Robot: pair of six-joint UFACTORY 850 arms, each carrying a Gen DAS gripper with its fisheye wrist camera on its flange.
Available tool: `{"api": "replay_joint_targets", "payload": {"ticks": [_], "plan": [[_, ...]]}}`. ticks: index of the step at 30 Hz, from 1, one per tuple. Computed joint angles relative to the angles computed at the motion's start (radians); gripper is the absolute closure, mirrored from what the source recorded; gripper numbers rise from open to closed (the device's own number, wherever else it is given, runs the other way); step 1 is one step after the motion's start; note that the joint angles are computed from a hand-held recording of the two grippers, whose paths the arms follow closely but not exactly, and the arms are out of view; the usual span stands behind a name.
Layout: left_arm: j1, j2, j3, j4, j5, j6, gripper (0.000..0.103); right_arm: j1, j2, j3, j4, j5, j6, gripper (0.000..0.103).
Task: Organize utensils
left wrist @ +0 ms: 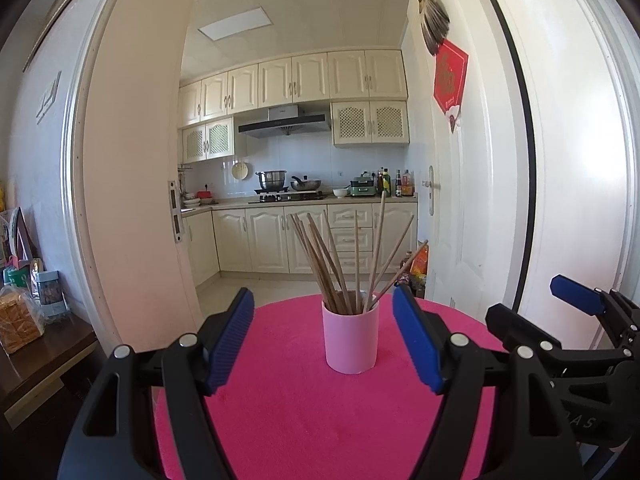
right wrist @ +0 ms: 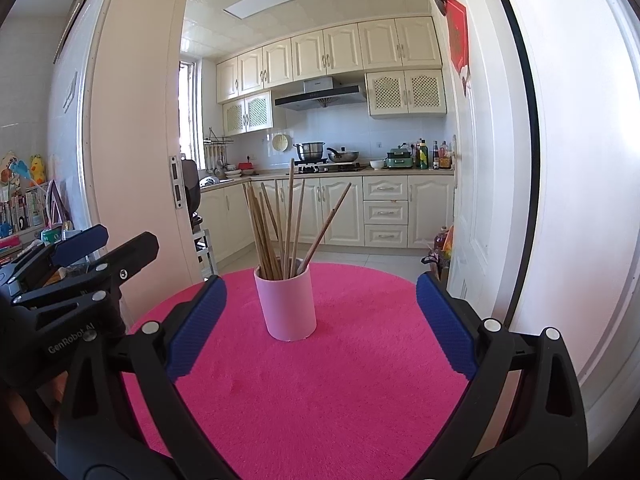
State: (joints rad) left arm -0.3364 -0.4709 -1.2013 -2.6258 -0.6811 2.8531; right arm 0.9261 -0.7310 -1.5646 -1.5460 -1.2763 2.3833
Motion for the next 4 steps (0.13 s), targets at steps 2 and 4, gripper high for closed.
{"api": "replay_joint_targets", "payload": {"ticks": [2, 4], "plan": [[-0.002, -0.025, -0.033, 0.028, 0.042, -0.034, 0.032, -0.016, 0.001, 0.006, 0.000, 0.040, 0.009, 0.009], [-0.006, -0.057, -0.076, 0.071, 0.098, -0.076, 0.032, -0.039, 0.003, 0.010, 0.012, 0.096, 0.007, 0.009]]}}
